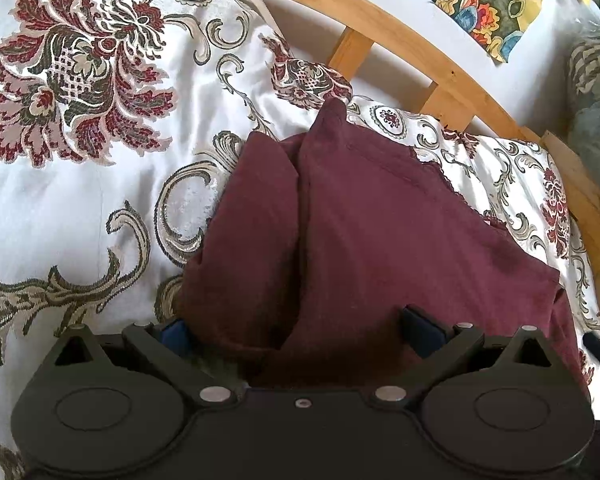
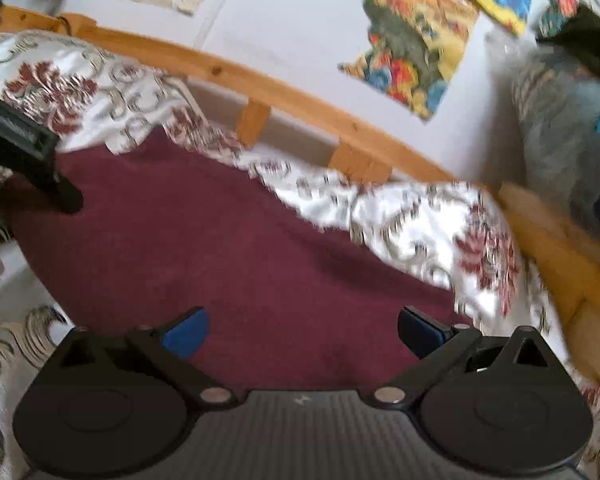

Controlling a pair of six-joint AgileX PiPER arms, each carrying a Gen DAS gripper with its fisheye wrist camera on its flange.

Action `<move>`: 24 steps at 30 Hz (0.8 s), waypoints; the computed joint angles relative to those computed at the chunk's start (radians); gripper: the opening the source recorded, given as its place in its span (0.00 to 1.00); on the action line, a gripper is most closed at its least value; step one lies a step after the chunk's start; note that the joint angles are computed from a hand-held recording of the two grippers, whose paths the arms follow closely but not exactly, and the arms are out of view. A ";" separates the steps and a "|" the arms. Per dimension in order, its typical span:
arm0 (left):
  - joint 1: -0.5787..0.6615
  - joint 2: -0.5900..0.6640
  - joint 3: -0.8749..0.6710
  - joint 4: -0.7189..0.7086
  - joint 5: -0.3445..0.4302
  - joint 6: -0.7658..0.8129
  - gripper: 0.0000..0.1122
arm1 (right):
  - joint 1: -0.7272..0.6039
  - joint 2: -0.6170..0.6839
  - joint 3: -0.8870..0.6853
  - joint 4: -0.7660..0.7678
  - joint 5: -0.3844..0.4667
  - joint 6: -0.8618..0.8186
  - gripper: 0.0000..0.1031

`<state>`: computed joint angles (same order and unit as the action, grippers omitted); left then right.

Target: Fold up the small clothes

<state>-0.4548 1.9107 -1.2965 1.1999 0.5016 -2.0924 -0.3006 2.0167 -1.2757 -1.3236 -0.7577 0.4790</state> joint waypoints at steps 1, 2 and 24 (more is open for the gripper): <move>0.004 -0.002 0.002 -0.005 -0.007 0.009 0.91 | 0.003 -0.006 0.007 0.000 -0.009 -0.010 1.00; 0.008 -0.005 0.006 -0.007 -0.014 0.015 0.91 | 0.009 -0.011 0.017 0.006 -0.015 -0.028 1.00; -0.068 0.053 -0.264 -0.260 0.282 0.441 0.15 | 0.018 -0.006 0.005 -0.066 -0.004 -0.048 1.00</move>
